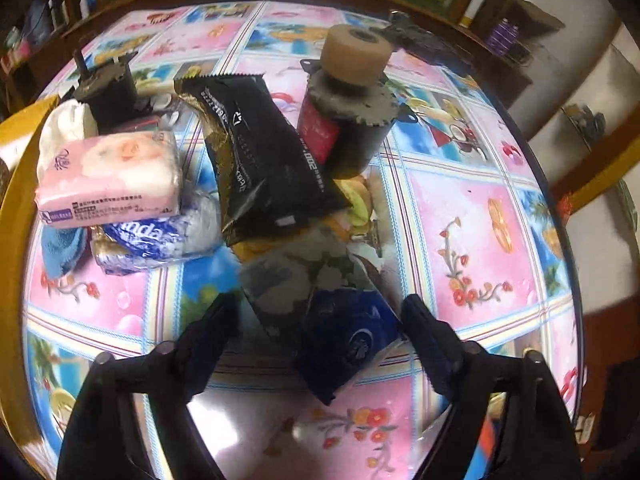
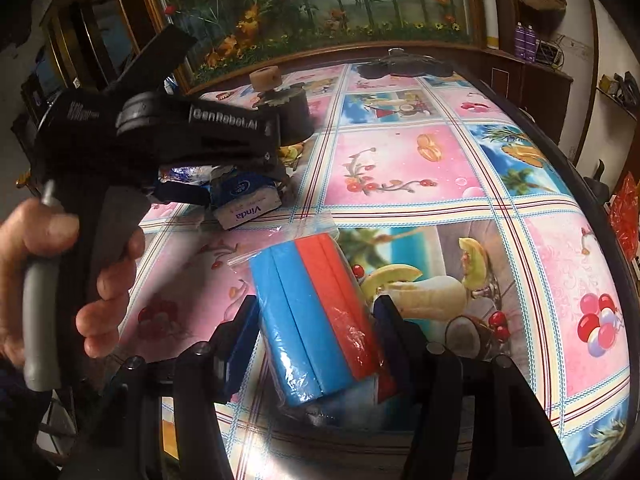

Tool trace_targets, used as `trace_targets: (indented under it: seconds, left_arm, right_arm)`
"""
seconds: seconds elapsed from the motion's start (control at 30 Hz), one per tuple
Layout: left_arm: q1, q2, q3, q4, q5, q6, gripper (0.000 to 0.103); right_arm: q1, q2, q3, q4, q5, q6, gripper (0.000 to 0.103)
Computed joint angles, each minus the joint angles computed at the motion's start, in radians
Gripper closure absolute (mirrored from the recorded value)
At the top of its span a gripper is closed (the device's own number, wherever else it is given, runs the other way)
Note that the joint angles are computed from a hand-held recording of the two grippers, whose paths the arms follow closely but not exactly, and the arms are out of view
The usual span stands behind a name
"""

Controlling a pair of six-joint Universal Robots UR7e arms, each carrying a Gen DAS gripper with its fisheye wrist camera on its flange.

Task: Organize soft objects
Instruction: 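Grasp the blue Vinda tissue pack with the left gripper while the right gripper holds the strips, then carry the Vinda pack and foam strips into the white box and release both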

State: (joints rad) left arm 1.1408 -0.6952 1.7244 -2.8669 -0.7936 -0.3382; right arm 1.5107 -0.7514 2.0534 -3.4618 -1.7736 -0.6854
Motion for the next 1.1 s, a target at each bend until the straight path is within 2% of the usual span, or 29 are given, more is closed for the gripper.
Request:
trace_targets:
  seconds: [0.03, 0.1, 0.17, 0.33, 0.43, 0.5, 0.57, 0.6, 0.63, 0.67, 0.77, 0.93, 1.1]
  left_arm:
    - [-0.002, -0.011, 0.028, -0.037, 0.003, 0.031, 0.037]
    - [0.006, -0.051, 0.097, -0.105, -0.031, 0.091, 0.038]
    - [0.013, -0.099, 0.166, -0.138, -0.056, 0.103, 0.039]
    - [0.034, -0.201, 0.293, -0.183, -0.106, 0.127, 0.039]
    - [0.034, -0.212, 0.325, -0.220, -0.091, 0.161, 0.039]
    - [0.030, -0.201, 0.331, -0.256, -0.079, 0.194, 0.038]
    - [0.029, -0.200, 0.342, -0.283, -0.088, 0.210, 0.039]
    - [0.034, -0.207, 0.349, -0.296, -0.116, 0.219, 0.039]
    - [0.039, -0.211, 0.353, -0.304, -0.142, 0.221, 0.040]
    - [0.042, -0.220, 0.366, -0.322, -0.171, 0.224, 0.040]
    - [0.038, -0.242, 0.395, -0.373, -0.209, 0.233, 0.041]
    - [0.017, -0.321, 0.457, -0.433, -0.240, 0.243, 0.041]
    - [-0.018, -0.440, 0.541, -0.497, -0.227, 0.270, 0.040]
  right_arm:
    - [0.000, 0.000, 0.000, -0.001, 0.001, -0.001, 0.041]
    - [0.000, 0.001, 0.000, -0.001, 0.001, 0.000, 0.041]
    - [0.002, 0.003, -0.001, -0.004, -0.004, -0.003, 0.041]
    - [0.035, 0.036, -0.014, -0.045, -0.088, -0.039, 0.040]
    - [0.056, 0.050, -0.034, -0.017, -0.135, -0.060, 0.030]
    - [0.074, 0.062, -0.050, 0.015, -0.182, -0.081, 0.015]
    - [0.085, 0.081, -0.049, -0.021, -0.214, -0.113, 0.015]
    - [0.085, 0.077, -0.046, -0.013, -0.209, -0.110, 0.024]
    - [0.089, 0.073, -0.045, -0.012, -0.211, -0.111, 0.038]
    - [0.090, 0.064, -0.047, 0.005, -0.208, -0.095, 0.053]
    - [0.072, 0.003, -0.042, 0.115, -0.107, 0.021, 0.053]
    - [0.089, -0.031, -0.039, 0.155, -0.001, 0.093, 0.053]
    - [0.139, -0.024, -0.067, 0.208, 0.099, 0.130, 0.053]
